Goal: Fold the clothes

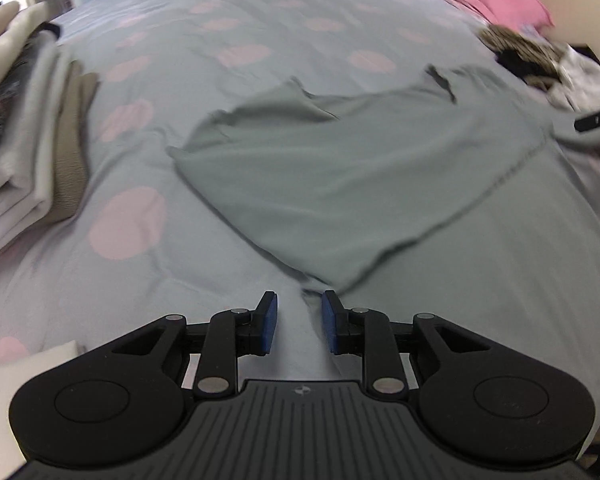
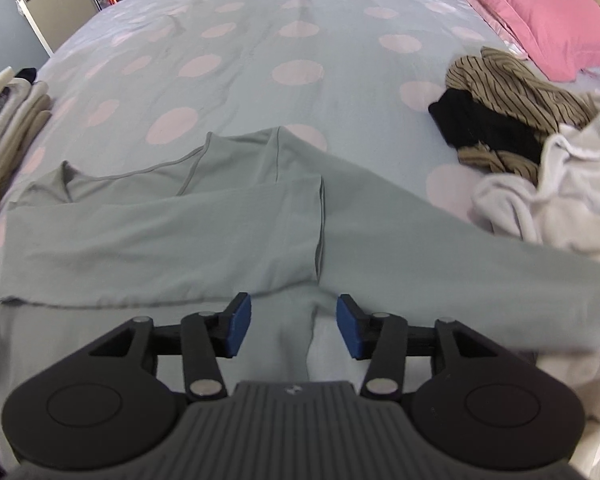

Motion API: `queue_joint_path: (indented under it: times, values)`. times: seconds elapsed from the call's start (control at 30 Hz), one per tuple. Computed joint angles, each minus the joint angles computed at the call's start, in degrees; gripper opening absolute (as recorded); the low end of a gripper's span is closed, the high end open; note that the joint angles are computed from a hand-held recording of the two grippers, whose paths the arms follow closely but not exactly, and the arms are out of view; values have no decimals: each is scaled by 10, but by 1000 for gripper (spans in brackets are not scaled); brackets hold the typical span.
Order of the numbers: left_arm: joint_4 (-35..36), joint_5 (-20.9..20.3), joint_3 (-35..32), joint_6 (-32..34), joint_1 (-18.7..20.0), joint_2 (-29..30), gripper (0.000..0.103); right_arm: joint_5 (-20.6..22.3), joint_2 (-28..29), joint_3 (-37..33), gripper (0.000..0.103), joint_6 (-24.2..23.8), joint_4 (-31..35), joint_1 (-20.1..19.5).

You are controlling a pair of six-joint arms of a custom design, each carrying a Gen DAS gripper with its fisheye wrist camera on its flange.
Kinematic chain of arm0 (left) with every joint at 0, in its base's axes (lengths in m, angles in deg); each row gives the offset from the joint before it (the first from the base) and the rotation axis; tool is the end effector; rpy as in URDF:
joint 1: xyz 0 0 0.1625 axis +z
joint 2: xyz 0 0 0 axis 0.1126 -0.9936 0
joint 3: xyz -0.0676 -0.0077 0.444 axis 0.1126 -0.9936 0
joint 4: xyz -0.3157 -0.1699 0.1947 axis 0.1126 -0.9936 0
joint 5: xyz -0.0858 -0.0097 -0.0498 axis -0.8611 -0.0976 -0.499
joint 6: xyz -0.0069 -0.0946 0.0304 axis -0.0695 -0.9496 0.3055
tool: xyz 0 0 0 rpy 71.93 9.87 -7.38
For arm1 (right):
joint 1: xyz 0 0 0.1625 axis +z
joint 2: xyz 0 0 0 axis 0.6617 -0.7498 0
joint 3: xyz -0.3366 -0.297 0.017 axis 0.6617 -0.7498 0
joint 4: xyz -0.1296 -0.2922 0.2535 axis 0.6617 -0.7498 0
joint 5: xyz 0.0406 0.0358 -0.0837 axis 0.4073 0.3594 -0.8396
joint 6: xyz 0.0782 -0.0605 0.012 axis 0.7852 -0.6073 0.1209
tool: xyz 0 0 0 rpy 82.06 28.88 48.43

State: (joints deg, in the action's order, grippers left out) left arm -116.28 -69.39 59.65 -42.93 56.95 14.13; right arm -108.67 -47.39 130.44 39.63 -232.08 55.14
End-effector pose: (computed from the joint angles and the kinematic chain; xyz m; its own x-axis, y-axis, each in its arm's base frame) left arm -0.0762 -0.5969 0.2598 -0.6949 0.2849 -0.6603 0.5005 0.8509 -0.1595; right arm 0.1614 -0.6912 0.2144 -0.7730 -0.2082 0.5992 -0.4186 0.8772 -0.2353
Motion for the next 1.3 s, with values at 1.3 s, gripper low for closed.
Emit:
queue_joint_path:
  times: [1.3]
  values:
    - [84, 78, -36, -91, -11, 37, 5, -2, -5, -1, 64, -5, 22, 3]
